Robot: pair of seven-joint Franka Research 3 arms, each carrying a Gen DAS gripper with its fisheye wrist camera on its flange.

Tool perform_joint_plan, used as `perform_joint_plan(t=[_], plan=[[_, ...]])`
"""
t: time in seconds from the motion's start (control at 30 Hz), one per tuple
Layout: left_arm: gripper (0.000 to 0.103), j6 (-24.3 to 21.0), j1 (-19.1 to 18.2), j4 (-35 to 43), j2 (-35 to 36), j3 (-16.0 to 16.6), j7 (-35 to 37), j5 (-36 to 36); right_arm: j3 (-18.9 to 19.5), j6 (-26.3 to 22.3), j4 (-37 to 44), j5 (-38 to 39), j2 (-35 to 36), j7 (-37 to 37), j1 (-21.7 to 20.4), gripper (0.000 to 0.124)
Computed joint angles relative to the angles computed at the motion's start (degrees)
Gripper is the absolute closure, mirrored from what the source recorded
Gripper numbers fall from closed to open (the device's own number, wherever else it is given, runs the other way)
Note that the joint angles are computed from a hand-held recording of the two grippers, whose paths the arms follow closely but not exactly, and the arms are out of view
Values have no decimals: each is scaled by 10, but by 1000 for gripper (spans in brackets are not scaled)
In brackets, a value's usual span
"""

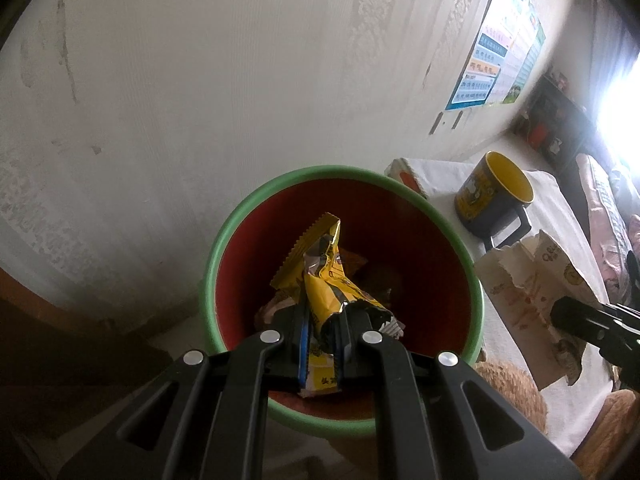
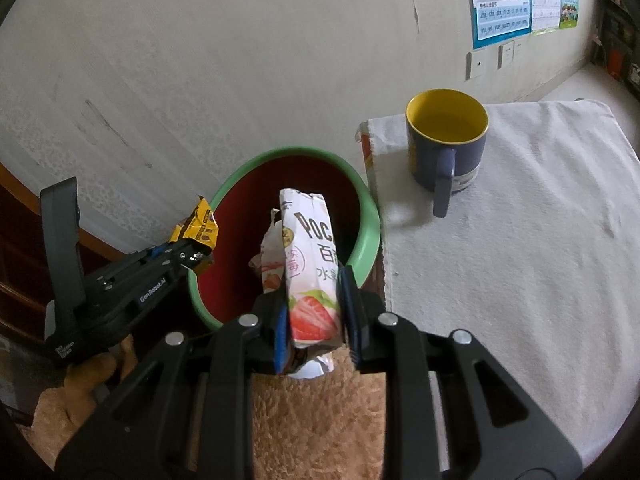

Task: Collect trash
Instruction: 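Lower both items into the bin and open both grippers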

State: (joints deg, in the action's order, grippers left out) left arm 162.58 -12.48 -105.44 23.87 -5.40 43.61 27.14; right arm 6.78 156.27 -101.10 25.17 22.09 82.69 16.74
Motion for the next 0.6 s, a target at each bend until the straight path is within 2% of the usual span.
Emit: perform_joint_plan(t=[0.6], plan=[[95, -20, 2, 26, 25, -6, 25, -22, -1, -22, 53, -9, 37, 11, 1, 100]])
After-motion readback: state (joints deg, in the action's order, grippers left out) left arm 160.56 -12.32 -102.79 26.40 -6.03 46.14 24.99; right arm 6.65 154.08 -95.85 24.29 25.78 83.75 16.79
